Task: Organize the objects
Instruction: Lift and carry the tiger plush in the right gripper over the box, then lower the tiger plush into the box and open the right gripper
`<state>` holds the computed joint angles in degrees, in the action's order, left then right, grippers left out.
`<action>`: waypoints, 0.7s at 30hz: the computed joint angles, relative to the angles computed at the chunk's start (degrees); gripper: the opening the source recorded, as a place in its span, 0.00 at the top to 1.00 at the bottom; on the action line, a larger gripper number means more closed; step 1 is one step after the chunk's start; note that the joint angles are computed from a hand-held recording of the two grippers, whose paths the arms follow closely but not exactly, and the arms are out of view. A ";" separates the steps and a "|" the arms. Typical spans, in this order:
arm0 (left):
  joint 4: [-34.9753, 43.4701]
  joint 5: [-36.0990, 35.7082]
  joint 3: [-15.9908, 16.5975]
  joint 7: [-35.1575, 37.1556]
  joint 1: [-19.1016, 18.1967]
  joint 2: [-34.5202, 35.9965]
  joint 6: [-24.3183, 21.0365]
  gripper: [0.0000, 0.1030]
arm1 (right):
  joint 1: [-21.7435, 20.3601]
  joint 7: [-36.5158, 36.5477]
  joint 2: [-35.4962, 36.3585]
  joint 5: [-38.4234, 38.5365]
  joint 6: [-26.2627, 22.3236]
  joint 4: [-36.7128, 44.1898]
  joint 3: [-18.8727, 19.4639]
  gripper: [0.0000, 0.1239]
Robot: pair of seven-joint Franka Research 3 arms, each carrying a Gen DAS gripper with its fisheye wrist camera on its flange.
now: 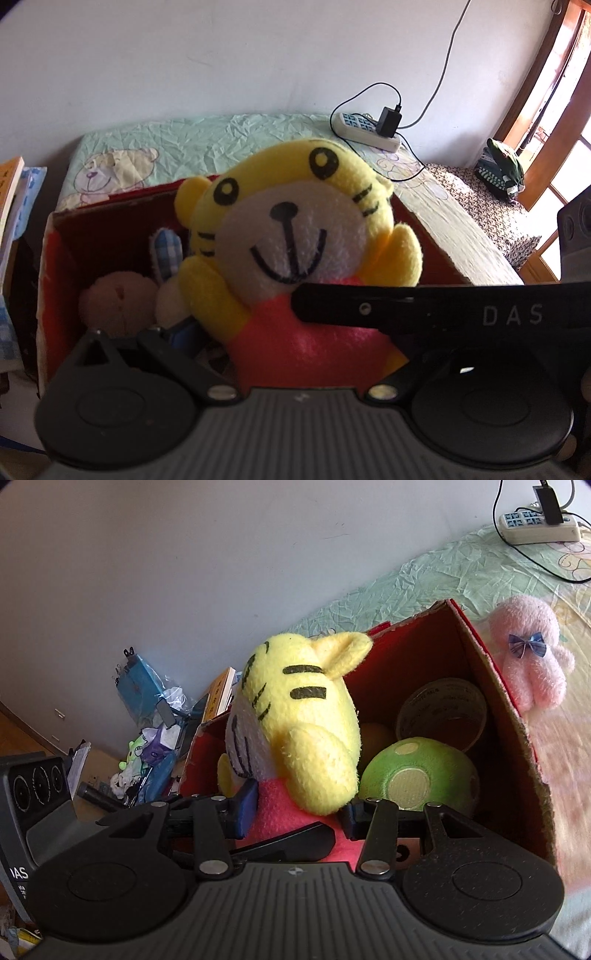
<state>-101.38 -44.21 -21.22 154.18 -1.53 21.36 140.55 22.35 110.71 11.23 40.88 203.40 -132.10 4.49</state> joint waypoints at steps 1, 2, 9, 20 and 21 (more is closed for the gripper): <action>-0.08 0.03 0.12 -0.18 0.00 0.01 0.37 0.03 | 0.35 -0.92 0.34 0.27 -0.50 0.58 -0.35 0.61; -0.07 0.11 0.26 -0.62 0.00 0.13 0.61 0.04 | 0.84 -2.23 0.73 0.65 -1.04 1.24 -0.84 0.61; -0.65 0.20 -0.01 -3.32 0.05 0.25 2.28 0.03 | -1.09 -0.87 0.85 -2.31 -2.08 1.13 0.01 0.58; -2.59 1.86 -0.24 -5.36 -0.66 -0.98 4.65 0.02 | 9.44 -26.20 -1.72 25.34 1.56 3.26 -5.39 0.53; -2.67 2.09 -0.11 -5.99 -0.74 -1.02 4.63 0.02 | 9.26 -27.18 -1.92 26.86 2.99 3.11 -4.79 0.53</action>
<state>-104.04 -42.12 -21.33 148.19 -2.27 20.34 145.18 31.61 83.53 9.30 67.75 206.39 -129.00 -0.30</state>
